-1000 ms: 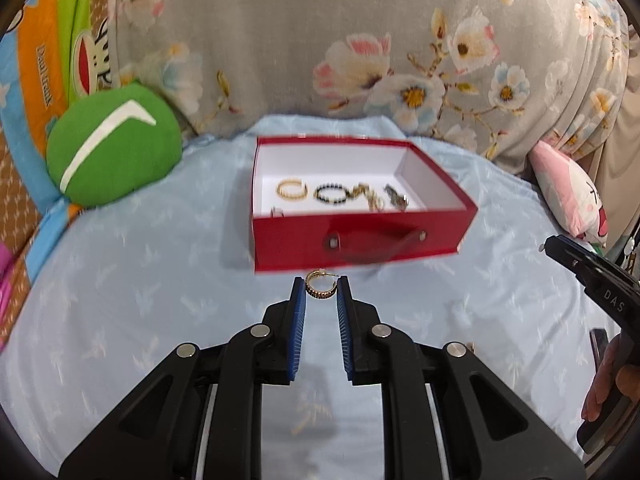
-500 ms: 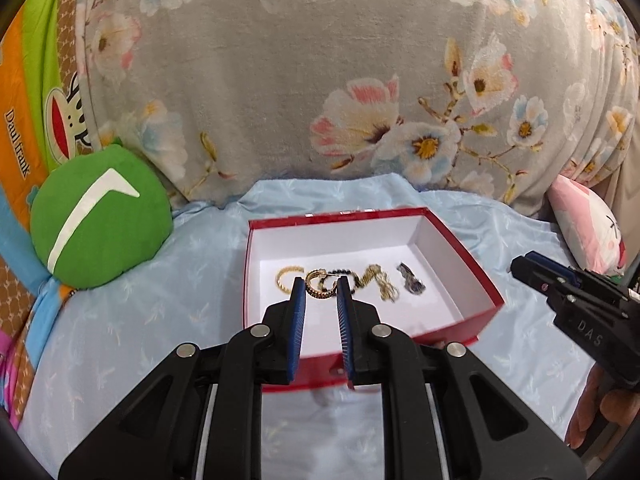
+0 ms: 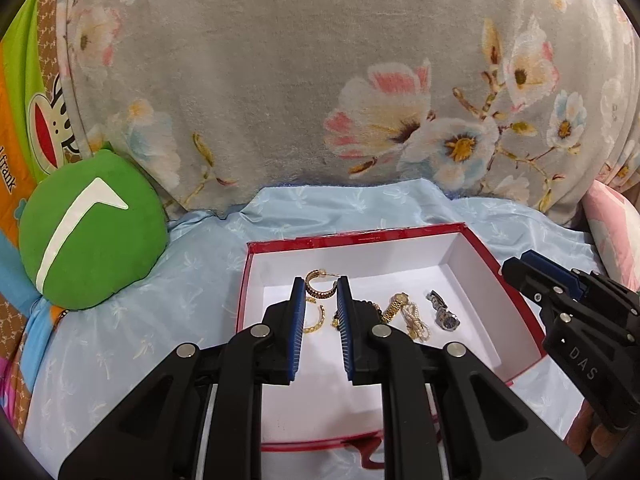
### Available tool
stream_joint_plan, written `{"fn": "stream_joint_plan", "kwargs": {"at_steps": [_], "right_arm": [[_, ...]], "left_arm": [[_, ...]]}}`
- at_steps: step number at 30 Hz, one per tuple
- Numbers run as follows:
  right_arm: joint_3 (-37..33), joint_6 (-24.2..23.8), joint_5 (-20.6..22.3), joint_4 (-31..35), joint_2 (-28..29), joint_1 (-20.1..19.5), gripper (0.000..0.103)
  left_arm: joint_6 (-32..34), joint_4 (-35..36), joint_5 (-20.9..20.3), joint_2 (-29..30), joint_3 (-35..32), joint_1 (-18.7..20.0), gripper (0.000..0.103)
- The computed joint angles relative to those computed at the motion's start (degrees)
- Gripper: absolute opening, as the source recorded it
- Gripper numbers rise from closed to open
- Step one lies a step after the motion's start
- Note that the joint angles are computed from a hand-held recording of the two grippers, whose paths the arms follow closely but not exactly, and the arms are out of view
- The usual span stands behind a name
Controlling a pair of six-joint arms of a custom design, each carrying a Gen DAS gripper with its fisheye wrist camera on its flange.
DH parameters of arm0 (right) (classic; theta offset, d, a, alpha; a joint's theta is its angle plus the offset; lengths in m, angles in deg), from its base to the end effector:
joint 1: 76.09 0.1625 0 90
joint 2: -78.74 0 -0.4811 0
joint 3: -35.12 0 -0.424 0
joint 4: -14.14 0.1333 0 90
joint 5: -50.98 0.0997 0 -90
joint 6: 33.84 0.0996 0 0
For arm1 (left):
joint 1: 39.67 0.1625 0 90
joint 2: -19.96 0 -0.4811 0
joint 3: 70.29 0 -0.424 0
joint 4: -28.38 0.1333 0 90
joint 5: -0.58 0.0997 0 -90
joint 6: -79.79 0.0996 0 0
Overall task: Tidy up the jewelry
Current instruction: 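Open both tools to drop the earrings into the box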
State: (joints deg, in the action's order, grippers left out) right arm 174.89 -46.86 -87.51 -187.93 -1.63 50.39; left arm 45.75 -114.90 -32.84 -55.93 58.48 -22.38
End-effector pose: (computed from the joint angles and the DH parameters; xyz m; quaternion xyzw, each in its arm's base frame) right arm 0.2905 -0.2942 0.3111 0.1767 -0.8184 0.4709 0.2781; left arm -0.3875 -0.3473 0.2368 0.2900 0.8314 -0.3822 0.2803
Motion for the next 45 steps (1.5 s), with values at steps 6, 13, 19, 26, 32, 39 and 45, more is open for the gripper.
{"fn": "stream_joint_plan", "kwargs": {"at_steps": [6, 13, 19, 26, 32, 39, 45], "right_arm": [[-1.1, 0.6, 3.1, 1.3, 1.2, -4.3, 0.020], [-0.8, 0.8, 5.5, 0.3, 3.1, -8.6, 0.020], [-1.3, -1.0, 5.9, -2.1, 4.6, -10.4, 0.020], [-2.1, -2.4, 6.0, -3.2, 6.7, -12.0, 0.020], [-2.1, -0.9, 7.9, -2.3, 5.9, -13.3, 0.020], [-2.4, -1.1, 7.2, -2.1, 6.1, -13.3, 0.020], [-2.5, -0.7, 6.8, -1.2, 6.1, -13.1, 0.021]], "left_arm": [[1.0, -2.1, -1.2, 2.7, -0.8, 3.1, 0.015], [1.1, -3.8, -2.2, 5.4, -1.1, 6.0, 0.015], [2.5, -5.6, -2.0, 7.6, -1.9, 7.6, 0.015], [3.2, -6.8, -2.6, 9.8, -2.4, 9.2, 0.016], [3.1, -8.3, -3.4, 10.9, -1.9, 10.6, 0.016], [4.6, -10.0, -2.2, 11.6, -1.5, 10.2, 0.016], [2.8, -8.3, -3.1, 11.2, -2.0, 10.7, 0.022]]}}
